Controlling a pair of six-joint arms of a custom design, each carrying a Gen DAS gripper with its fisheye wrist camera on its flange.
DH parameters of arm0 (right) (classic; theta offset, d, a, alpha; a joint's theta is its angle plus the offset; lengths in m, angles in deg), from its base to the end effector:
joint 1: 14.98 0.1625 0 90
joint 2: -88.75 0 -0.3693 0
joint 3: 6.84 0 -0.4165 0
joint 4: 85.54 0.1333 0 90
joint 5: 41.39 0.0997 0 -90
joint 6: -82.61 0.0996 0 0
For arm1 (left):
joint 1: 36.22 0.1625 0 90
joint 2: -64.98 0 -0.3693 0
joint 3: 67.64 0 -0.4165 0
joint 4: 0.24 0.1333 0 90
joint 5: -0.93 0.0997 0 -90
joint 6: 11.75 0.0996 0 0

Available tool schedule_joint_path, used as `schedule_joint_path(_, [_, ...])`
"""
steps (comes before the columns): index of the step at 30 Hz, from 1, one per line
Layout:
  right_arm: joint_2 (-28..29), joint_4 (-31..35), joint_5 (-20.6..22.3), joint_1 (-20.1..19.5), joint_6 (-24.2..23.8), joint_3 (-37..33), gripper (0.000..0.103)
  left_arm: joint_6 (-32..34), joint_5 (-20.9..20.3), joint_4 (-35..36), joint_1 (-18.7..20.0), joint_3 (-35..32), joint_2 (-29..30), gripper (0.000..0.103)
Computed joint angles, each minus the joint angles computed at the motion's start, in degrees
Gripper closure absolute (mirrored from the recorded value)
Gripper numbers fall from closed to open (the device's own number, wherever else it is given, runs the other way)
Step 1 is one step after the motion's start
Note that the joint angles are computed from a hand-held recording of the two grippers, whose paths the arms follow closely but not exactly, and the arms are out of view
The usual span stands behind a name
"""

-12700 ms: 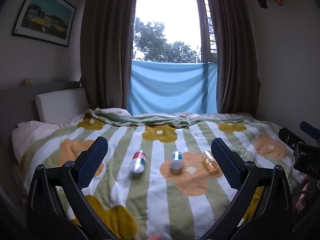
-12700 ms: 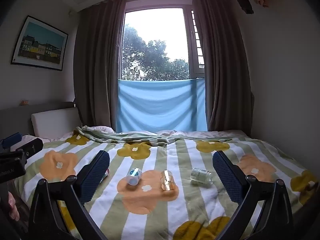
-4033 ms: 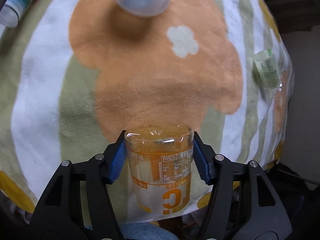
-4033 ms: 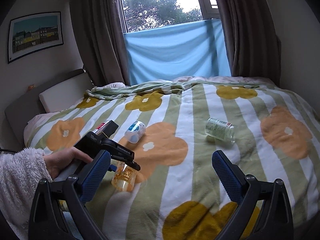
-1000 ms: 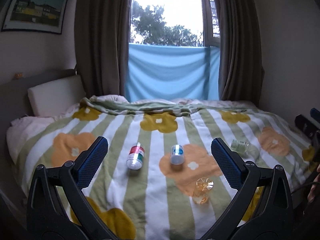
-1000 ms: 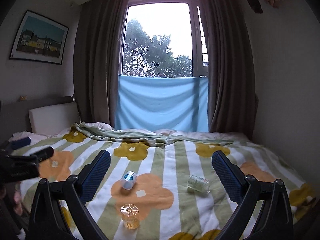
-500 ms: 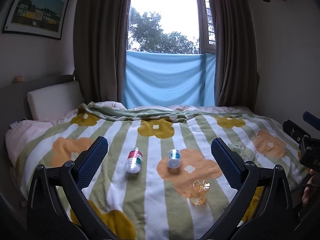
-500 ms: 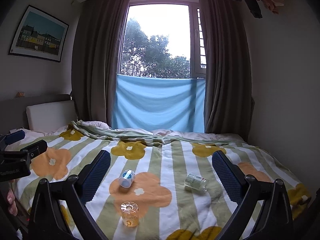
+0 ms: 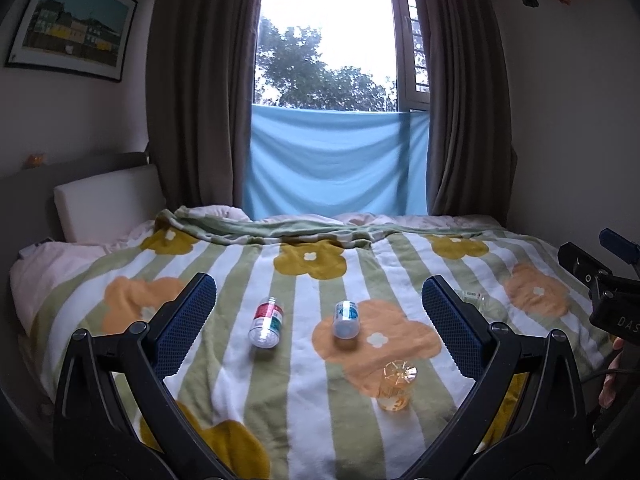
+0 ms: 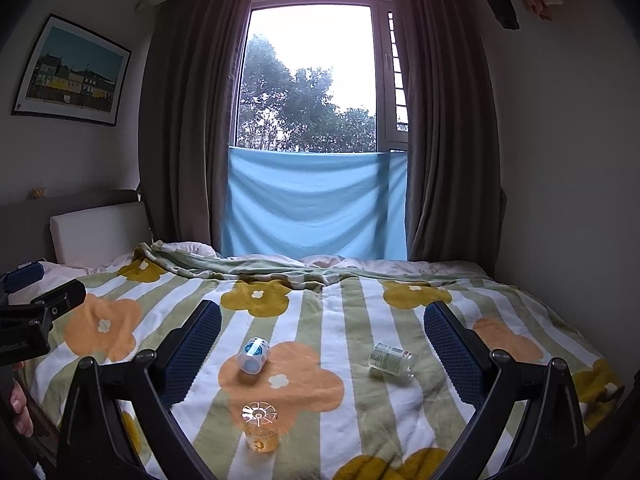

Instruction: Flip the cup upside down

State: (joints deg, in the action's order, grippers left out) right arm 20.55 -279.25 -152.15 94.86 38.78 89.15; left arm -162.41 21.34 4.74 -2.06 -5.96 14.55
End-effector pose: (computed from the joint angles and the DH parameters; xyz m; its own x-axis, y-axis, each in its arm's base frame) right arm 0.3027 -0.5501 0.3853 -0.6615 -0.1541 0.7339 -0.7495 0.1693 -0.6400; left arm -0.4100 -0.5521 0.2605 -0.7065 -0.1120 -0.6988 0.6624 0.2430 -0.7086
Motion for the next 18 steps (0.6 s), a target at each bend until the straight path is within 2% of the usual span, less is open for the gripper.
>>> schedule_joint_path(18, [-0.04, 0.29, -0.06, -0.03, 0.25, -0.16, 0.001, 1.14, -0.49, -1.44, -0.15, 0.6, -0.24, 0.0])
